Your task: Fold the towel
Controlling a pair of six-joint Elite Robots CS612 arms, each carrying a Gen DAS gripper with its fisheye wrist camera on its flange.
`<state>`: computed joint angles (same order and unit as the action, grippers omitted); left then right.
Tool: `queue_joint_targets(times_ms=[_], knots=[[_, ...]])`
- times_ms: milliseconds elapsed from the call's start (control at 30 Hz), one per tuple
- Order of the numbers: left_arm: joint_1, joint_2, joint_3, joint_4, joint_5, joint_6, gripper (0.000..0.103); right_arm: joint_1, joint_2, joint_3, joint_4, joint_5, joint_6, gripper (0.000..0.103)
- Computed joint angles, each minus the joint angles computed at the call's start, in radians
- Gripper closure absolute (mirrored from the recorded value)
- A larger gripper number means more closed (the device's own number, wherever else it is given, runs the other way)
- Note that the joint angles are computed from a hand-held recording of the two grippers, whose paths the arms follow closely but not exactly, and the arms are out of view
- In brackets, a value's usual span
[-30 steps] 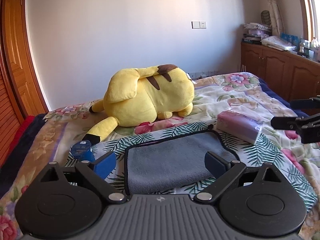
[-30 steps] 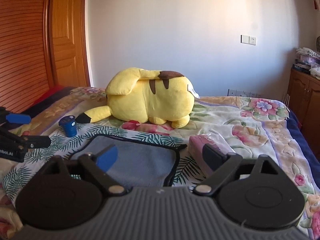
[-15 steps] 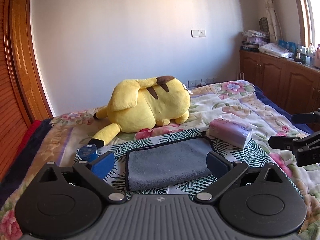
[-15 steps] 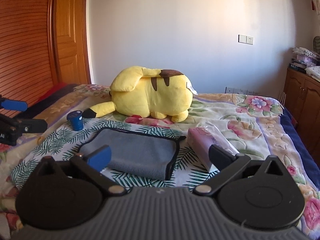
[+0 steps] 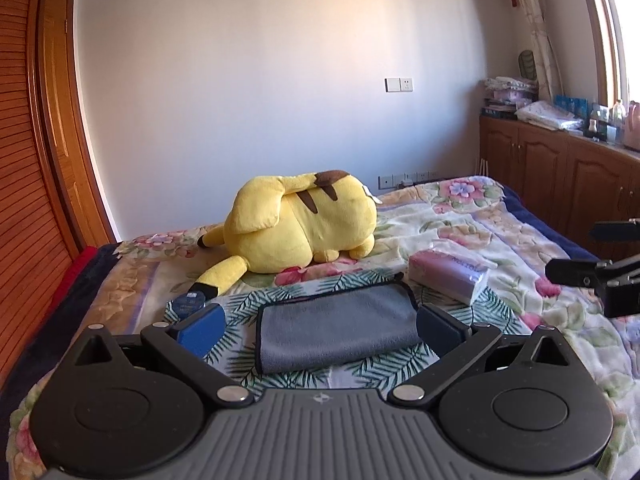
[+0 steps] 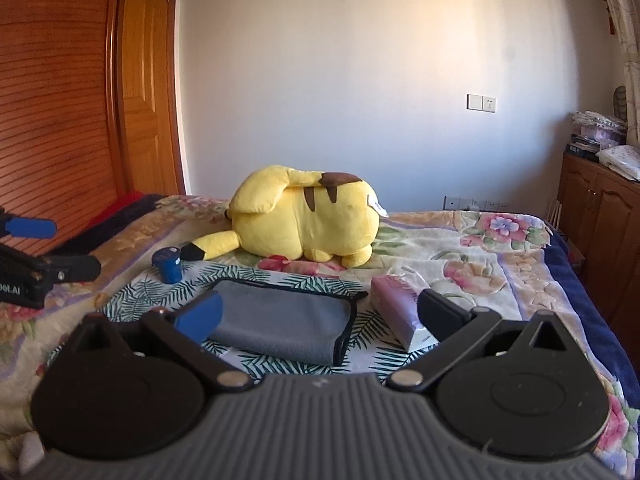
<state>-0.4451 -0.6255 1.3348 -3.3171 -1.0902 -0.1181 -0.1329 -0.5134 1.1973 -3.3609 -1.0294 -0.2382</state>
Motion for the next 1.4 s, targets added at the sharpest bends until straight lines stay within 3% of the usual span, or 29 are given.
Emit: queue_joint_targets(times_ms=[200, 500, 633, 1400], knots=[[-0.022, -0.015, 0.058, -0.024, 0.044, 0.021, 0.0, -0.003, -0.019, 0.052, -0.025, 0.0, 0.004, 0.0], [-0.034, -0.031, 0.137, -0.049, 0.043, -0.037, 0.0, -0.002, -0.041, 0.122, -0.037, -0.002, -0.027, 0.0], [-0.047, -0.028, 0.153, -0.04, 0.099, -0.046, 0.0, 0.0, -0.044, 0.141, -0.039, 0.003, -0.022, 0.0], [-0.045, -0.007, 0.211, -0.014, 0.036, -0.201, 0.0, 0.01, -0.04, 0.214, -0.023, -0.018, -0.024, 0.0]])
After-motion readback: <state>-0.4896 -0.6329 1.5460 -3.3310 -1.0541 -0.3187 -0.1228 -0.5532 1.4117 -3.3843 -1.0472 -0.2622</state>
